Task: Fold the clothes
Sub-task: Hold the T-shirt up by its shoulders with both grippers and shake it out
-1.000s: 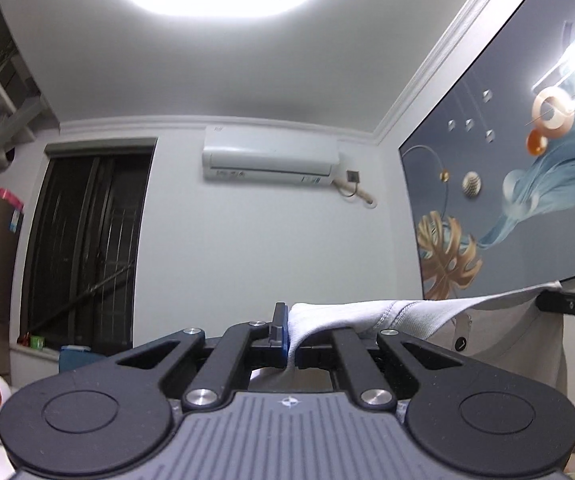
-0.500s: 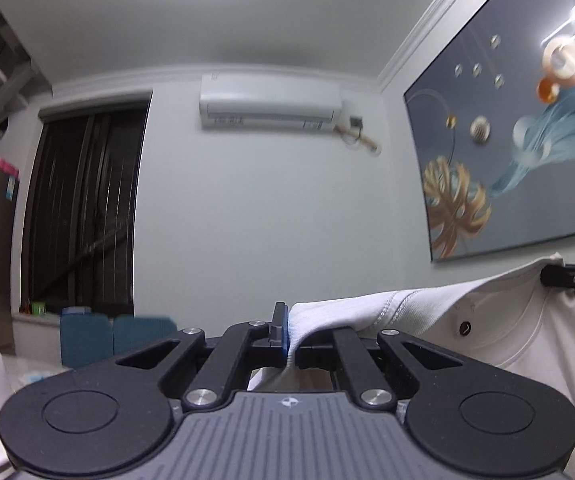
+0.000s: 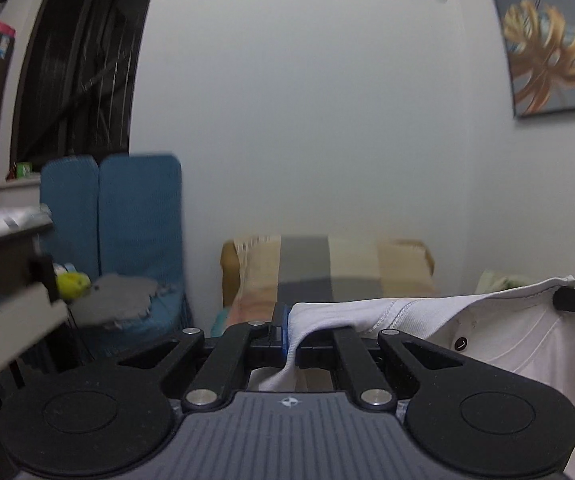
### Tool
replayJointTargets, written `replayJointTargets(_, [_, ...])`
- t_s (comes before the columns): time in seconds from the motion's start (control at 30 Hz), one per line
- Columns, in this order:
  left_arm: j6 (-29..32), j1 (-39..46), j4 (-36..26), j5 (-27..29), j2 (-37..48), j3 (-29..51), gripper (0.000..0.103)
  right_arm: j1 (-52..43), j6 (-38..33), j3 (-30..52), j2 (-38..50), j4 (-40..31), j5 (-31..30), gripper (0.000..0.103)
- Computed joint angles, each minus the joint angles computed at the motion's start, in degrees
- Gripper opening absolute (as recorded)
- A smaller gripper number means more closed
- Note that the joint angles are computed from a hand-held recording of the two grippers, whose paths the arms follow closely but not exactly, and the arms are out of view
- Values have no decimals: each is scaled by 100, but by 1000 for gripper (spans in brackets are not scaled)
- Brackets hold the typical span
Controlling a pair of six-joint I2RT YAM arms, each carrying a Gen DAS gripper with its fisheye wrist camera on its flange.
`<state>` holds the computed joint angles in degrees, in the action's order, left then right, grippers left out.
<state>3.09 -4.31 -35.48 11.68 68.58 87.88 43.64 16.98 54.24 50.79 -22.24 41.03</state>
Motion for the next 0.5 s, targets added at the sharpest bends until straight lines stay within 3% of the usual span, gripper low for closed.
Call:
replayJointTargets(0.1, [32, -123, 1523, -132, 1376, -759, 4, -1640, -182, -827, 1356, 1900, -1604, 9])
replayJointTargets(0.2, [245, -196, 2620, -261, 2924, -872, 4, -2422, -149, -875, 3220, 3315, -2433, 9])
replayJointTargets(0.33, [241, -220, 2861, -234, 4651, -171, 5, -2861, 54, -468, 5061, 4080, -3029, 9])
replayJointTargets(0.5, [368, -190, 2542, -159, 5640, 549, 10, -3169, 396, -214, 5869, 4147, -3617, 10])
